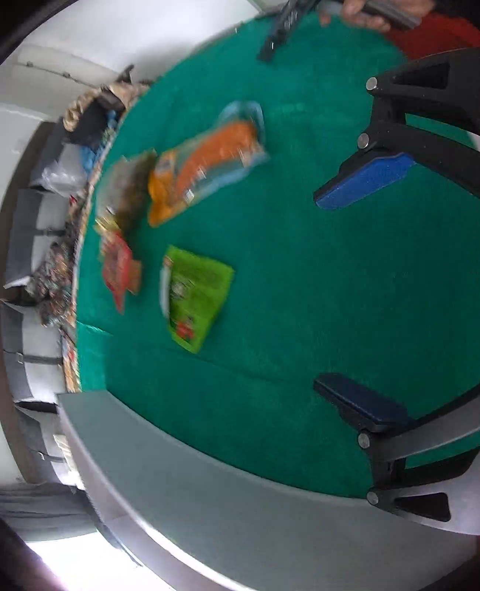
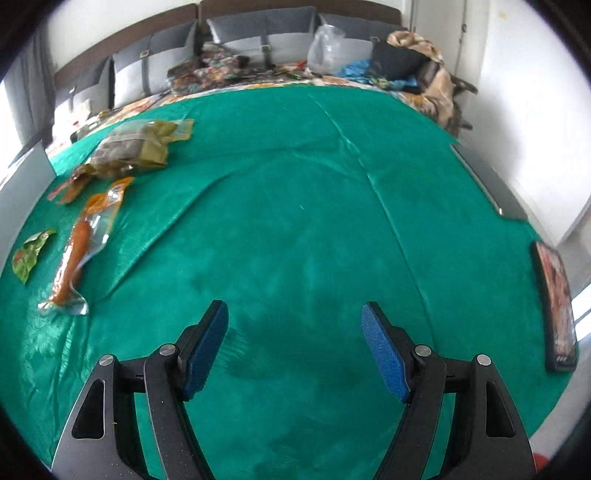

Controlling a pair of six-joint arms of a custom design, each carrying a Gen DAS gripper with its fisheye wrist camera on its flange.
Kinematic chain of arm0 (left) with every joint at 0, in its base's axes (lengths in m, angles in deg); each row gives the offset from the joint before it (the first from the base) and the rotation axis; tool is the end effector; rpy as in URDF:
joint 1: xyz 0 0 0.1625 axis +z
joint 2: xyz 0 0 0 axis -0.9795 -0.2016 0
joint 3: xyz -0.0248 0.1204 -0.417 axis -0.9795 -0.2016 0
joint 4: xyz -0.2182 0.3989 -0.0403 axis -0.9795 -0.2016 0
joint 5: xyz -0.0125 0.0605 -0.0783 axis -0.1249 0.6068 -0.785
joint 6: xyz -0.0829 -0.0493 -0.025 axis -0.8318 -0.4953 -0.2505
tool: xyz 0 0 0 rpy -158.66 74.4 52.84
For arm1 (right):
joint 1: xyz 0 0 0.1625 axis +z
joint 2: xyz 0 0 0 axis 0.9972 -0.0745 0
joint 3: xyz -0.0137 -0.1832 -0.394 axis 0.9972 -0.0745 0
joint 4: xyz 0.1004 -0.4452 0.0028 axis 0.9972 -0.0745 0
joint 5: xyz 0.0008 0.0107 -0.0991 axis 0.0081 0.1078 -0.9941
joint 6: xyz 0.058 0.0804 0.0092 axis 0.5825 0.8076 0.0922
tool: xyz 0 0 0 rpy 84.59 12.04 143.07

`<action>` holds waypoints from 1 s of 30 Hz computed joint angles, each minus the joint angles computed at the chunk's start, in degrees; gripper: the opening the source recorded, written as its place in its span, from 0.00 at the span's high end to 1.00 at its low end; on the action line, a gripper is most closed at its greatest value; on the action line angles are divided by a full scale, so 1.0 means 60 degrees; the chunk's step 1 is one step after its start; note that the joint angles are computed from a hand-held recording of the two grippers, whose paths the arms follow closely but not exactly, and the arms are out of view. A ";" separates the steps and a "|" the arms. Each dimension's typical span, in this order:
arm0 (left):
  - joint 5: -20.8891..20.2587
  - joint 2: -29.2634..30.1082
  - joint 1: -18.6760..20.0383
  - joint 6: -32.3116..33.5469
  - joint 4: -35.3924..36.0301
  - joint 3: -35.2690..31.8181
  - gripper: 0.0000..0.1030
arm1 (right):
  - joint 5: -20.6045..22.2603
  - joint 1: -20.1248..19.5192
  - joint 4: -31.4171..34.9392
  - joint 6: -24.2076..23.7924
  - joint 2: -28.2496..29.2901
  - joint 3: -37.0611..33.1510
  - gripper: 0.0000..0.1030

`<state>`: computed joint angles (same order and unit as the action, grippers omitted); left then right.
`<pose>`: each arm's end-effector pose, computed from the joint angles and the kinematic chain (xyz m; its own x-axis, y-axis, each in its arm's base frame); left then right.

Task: Organize snacks
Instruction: 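Move both grippers back over the remaining snacks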

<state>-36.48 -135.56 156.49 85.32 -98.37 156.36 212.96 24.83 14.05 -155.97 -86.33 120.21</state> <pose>0.0298 -0.7459 0.3199 -0.7293 0.3477 -0.5892 0.5505 0.8097 -0.2035 0.2913 -0.6527 -0.0137 -0.6271 0.4533 0.6335 -0.1918 0.6984 -0.6896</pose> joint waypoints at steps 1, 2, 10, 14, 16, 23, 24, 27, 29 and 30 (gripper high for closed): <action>0.0114 0.0073 0.0046 -0.0097 -0.0014 -0.0044 0.13 | -0.0140 -0.0027 -0.0054 0.0115 -0.0068 0.0124 0.24; 0.0101 0.0048 0.0067 0.0097 -0.0407 0.0107 0.13 | -0.0182 -0.0024 -0.0057 0.0130 0.0005 0.0022 0.24; 0.0548 0.0182 0.0098 0.0680 -0.1248 0.0320 0.00 | -0.0124 -0.0016 -0.0319 -0.0508 0.0274 -0.0177 0.21; 0.0546 0.0164 0.0091 0.0825 -0.1383 0.0392 0.00 | -0.0133 -0.0025 -0.0199 -0.0483 0.0366 -0.0313 0.18; 0.0464 0.0143 0.0113 0.0987 -0.1528 0.0458 0.00 | -0.0145 -0.0026 -0.0148 -0.0481 0.0396 -0.0365 0.17; 0.0346 0.0157 0.0131 0.1157 -0.1815 0.0525 0.00 | -0.0149 -0.0029 -0.0075 -0.0463 0.0435 -0.0433 0.16; 0.0344 0.0157 0.0131 0.1163 -0.1833 0.0532 0.00 | -0.0148 -0.0026 -0.0078 -0.0458 0.0429 -0.0422 0.15; 0.0340 0.0145 0.0131 0.1187 -0.1879 0.0566 0.00 | -0.0149 -0.0026 -0.0080 -0.0457 0.0426 -0.0416 0.15; 0.0334 0.0149 0.0130 0.1202 -0.1910 0.0573 0.00 | -0.0150 -0.0026 -0.0073 -0.0456 0.0437 -0.0434 0.15; 0.0327 0.0153 0.0132 0.1212 -0.1934 0.0580 0.00 | -0.0148 -0.0024 -0.0073 -0.0451 0.0432 -0.0425 0.15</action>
<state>-34.52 -134.65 157.28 92.60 -109.98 159.84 212.07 24.68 13.61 -158.68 -83.73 117.66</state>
